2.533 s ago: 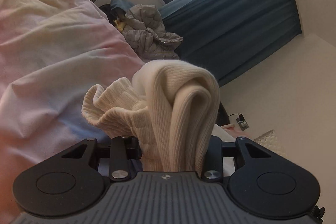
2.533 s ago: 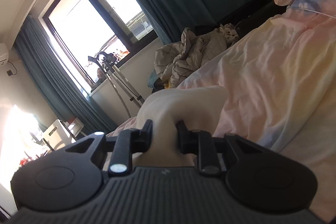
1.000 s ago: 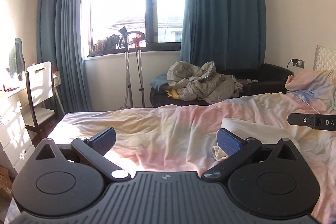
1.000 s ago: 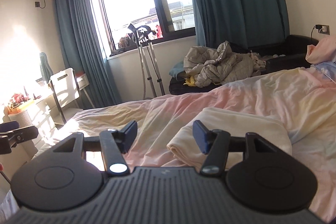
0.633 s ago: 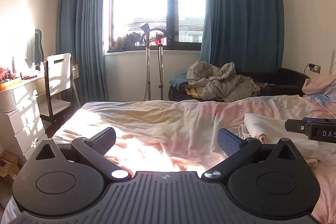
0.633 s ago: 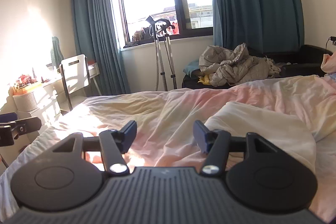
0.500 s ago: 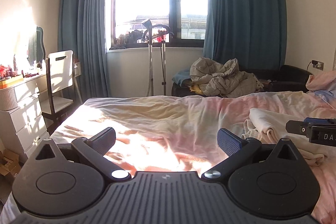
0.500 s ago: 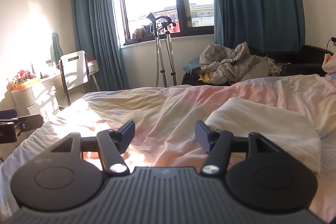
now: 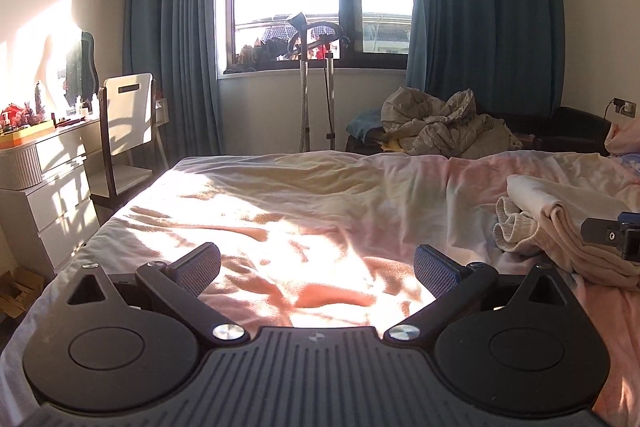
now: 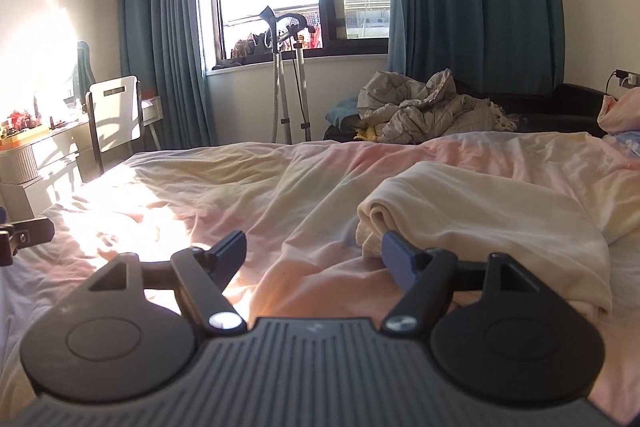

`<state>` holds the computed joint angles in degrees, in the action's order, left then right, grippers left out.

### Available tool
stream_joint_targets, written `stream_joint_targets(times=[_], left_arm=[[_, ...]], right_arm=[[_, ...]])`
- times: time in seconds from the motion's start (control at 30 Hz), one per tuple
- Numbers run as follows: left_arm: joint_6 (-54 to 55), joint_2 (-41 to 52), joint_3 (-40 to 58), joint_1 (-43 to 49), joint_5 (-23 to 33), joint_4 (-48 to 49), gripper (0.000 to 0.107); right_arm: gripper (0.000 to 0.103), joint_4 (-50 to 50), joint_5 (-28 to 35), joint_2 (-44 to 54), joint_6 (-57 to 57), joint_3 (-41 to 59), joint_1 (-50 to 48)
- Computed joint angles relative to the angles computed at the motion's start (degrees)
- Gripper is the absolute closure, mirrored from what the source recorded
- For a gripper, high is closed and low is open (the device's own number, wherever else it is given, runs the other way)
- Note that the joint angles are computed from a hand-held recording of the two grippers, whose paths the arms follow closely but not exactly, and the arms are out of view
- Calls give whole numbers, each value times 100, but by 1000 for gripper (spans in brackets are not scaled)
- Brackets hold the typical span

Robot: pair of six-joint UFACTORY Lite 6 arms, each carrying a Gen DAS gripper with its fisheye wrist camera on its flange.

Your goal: Fold clothes

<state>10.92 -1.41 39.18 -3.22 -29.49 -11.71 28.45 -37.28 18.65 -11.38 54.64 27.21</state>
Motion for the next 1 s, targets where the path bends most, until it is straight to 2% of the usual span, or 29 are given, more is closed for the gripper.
stream_joint_targets(times=[0.1, 0.2, 0.5, 0.57, 1.0], left_arm=[[111, -63, -80, -50, -40, -129, 4], [398, -89, -130, -158, -103, -409, 4], [494, -161, -212, -220, -115, -450, 4], [363, -186, -240, -183, -108, -330, 4], [434, -200, -200, -184, -73, -445, 4]], right_arm=[[18, 61, -102, -41, -41, -85, 47], [18, 36, -132, -69, -51, -135, 66], [9, 345, -244, 94, -274, -58, 165], [1, 407, -324, 122, -276, -57, 187], [0, 718, -278, 347, -554, 140, 297]])
